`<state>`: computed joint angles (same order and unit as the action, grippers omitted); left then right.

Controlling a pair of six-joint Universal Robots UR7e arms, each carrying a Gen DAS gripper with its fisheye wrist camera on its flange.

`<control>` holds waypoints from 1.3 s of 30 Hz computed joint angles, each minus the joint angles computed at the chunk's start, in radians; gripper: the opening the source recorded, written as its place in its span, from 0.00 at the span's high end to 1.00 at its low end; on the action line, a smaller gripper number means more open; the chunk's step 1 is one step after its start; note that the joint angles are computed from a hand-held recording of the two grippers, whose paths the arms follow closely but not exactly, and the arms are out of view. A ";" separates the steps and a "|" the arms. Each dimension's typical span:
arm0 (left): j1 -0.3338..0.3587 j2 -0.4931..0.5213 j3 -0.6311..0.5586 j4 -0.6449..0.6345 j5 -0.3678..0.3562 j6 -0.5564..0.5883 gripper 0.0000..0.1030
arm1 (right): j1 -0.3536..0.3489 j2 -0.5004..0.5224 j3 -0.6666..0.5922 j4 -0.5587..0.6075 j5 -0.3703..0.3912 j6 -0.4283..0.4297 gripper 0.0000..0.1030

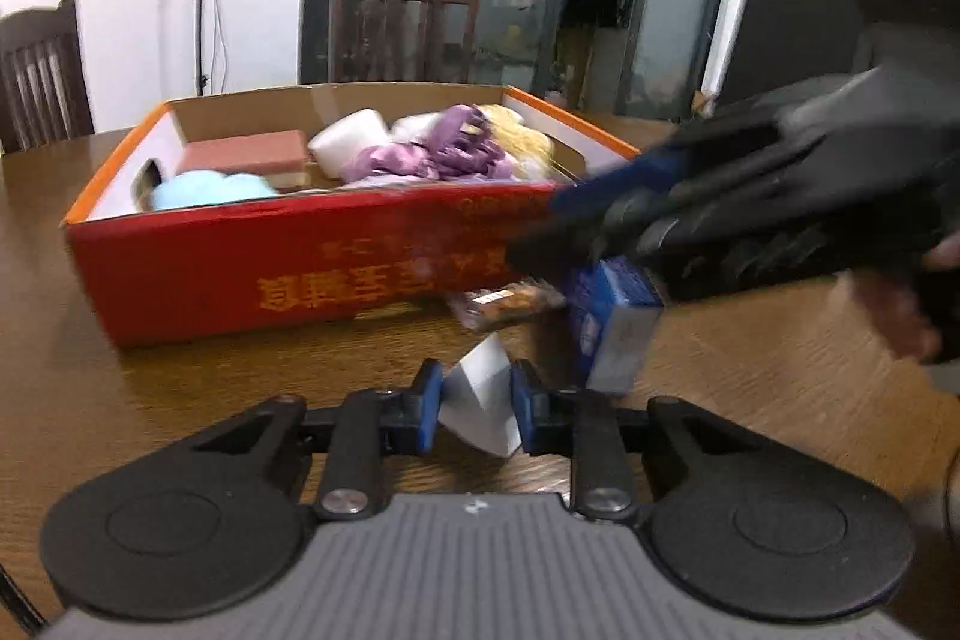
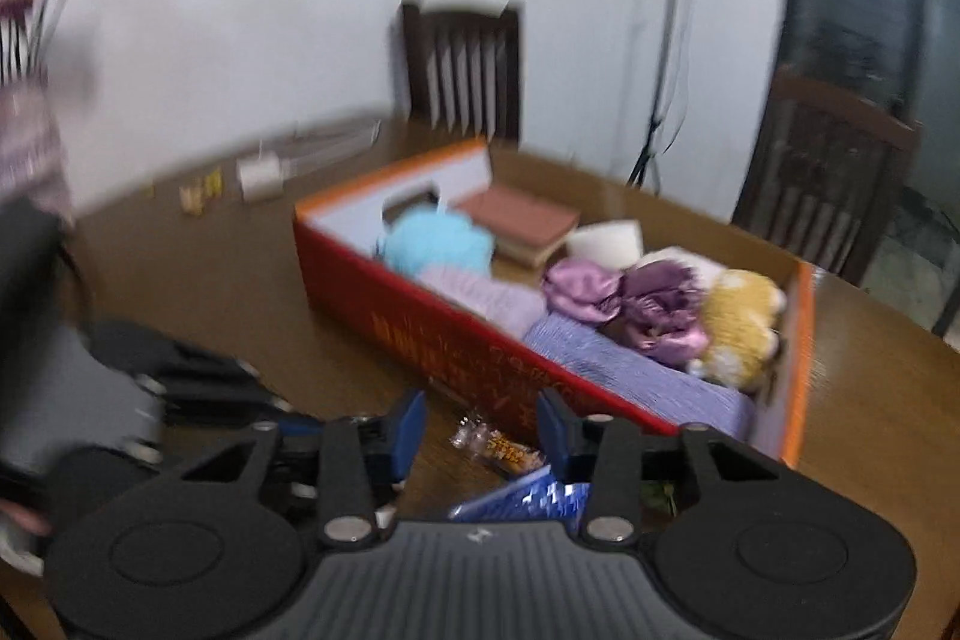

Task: Organize soft objects
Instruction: 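Reach the right tool to the small snack packet and grasp it, then drop the snack packet into the box and withdraw the right tool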

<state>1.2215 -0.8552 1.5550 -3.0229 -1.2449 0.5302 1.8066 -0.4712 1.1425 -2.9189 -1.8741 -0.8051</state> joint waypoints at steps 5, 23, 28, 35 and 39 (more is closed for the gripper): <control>0.020 -0.012 -0.003 -0.083 0.021 -0.014 0.76 | 0.028 0.124 -0.227 0.250 -0.193 -0.135 0.66; 0.011 -0.043 0.039 -0.082 0.036 -0.054 0.74 | 0.032 0.111 -0.178 0.310 -0.172 -0.055 0.88; 0.003 -0.112 0.116 -0.085 -0.004 -0.113 0.74 | 0.045 -0.007 0.047 0.150 -0.085 -0.033 0.88; -0.025 -0.147 0.106 -0.149 0.003 -0.069 0.74 | 0.061 -0.083 0.127 0.008 0.017 0.008 0.88; -0.023 -0.066 -0.090 -0.093 0.055 -0.018 0.74 | 0.068 -0.011 -0.044 0.049 0.068 0.058 0.88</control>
